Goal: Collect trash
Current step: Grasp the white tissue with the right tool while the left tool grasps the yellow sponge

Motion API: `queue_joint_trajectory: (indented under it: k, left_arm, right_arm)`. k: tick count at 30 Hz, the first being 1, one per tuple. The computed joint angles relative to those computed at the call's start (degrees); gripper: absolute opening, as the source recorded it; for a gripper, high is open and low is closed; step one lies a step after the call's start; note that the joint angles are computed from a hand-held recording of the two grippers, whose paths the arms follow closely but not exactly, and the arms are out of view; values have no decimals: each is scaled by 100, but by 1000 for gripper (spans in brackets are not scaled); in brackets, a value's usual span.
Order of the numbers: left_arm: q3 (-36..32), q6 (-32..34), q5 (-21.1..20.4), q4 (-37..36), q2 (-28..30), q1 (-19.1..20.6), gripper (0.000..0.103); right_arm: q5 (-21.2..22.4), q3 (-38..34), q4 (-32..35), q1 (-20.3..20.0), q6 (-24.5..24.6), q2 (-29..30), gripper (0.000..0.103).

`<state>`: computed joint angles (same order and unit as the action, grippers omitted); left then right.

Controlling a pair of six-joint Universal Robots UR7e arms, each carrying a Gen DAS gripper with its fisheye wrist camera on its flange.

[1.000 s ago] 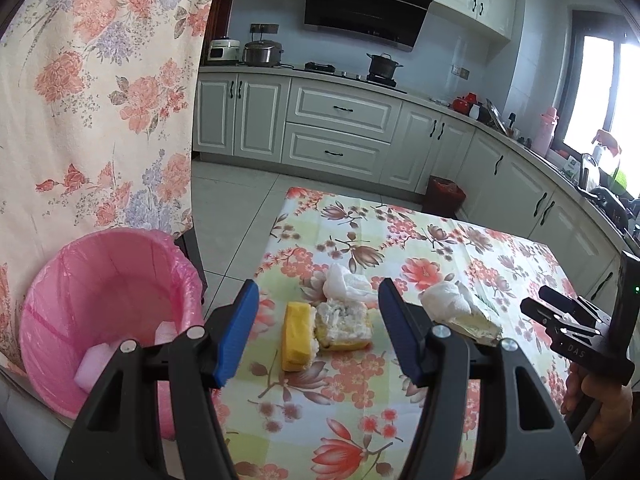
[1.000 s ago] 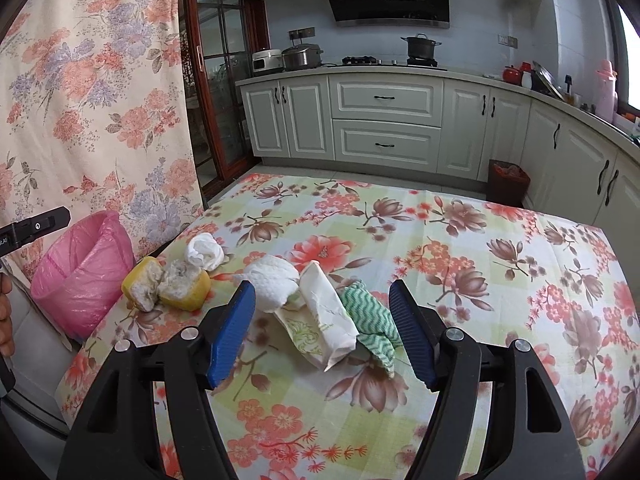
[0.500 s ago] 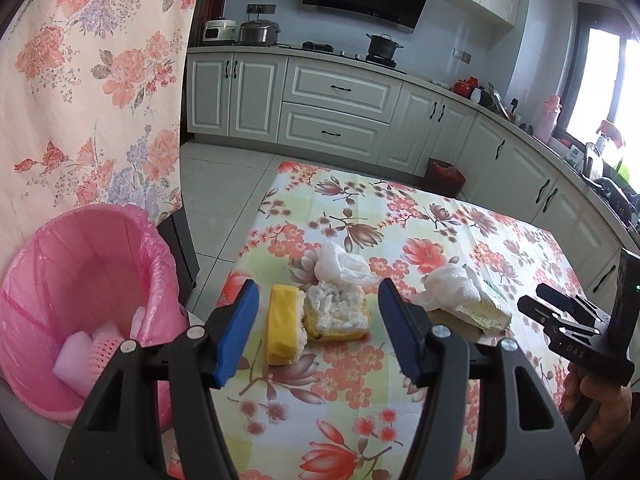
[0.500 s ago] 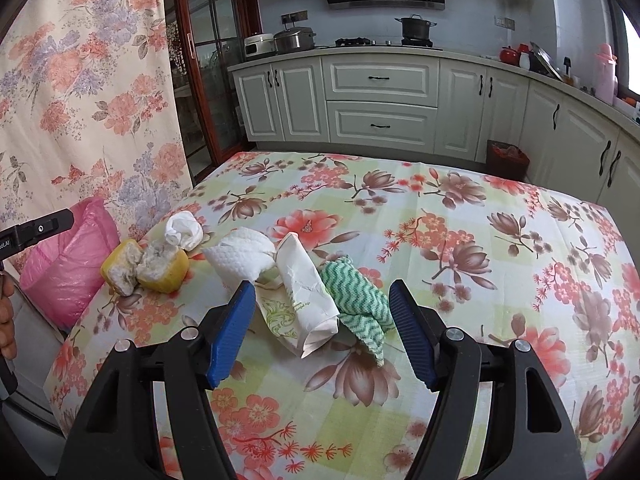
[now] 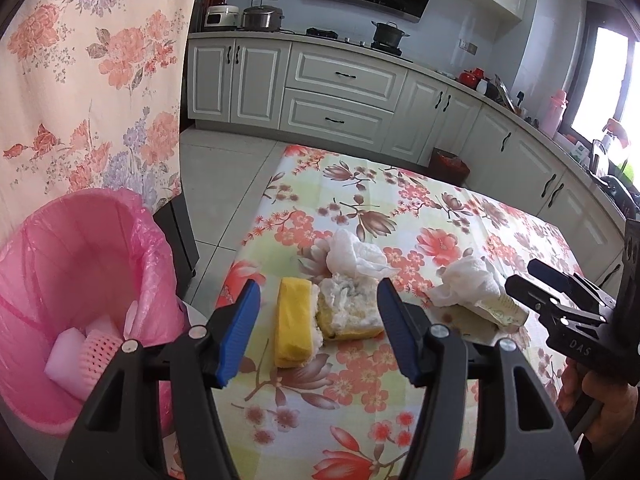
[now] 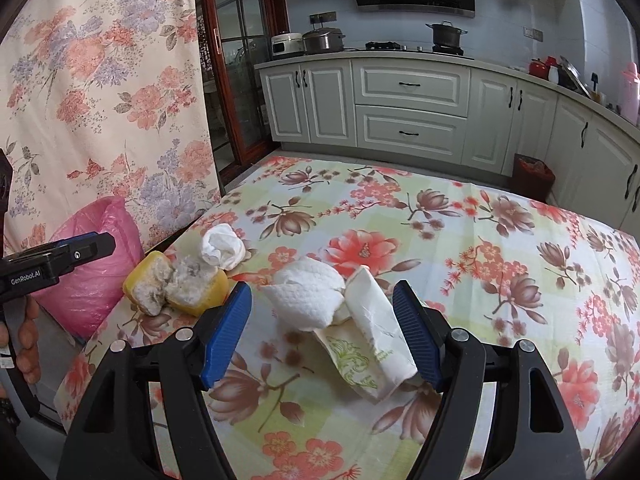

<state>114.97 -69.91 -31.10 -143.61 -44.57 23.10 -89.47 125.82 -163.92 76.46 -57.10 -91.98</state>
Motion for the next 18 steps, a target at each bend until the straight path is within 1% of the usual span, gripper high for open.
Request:
queue_joint_trajectory:
  k: [4,8,10,13,15,18]
  left_arm:
    - [11,110,-128,-179,72,92,53]
    - [14,173,-247,-331,154,175,53]
    - [-10,168,-297,-306,190,214,53]
    - [-46,110,-380,-203,223,283,49]
    - [-36,107,-393,-221,235,300,47]
    - [-17,84,-423,-188,235,337,47]
  right_arm:
    - [-200,6,-208,179,39,230,70]
    - [-382,10,-424,277,32,443,70]
    - [-461,10,-513,309,37,536,70]
    - [-588,-4,-591,334,39,662,70]
    - [-643,-11,-616,335,28,720,69]
    - [-703,-15,-594,328,-14,773,62]
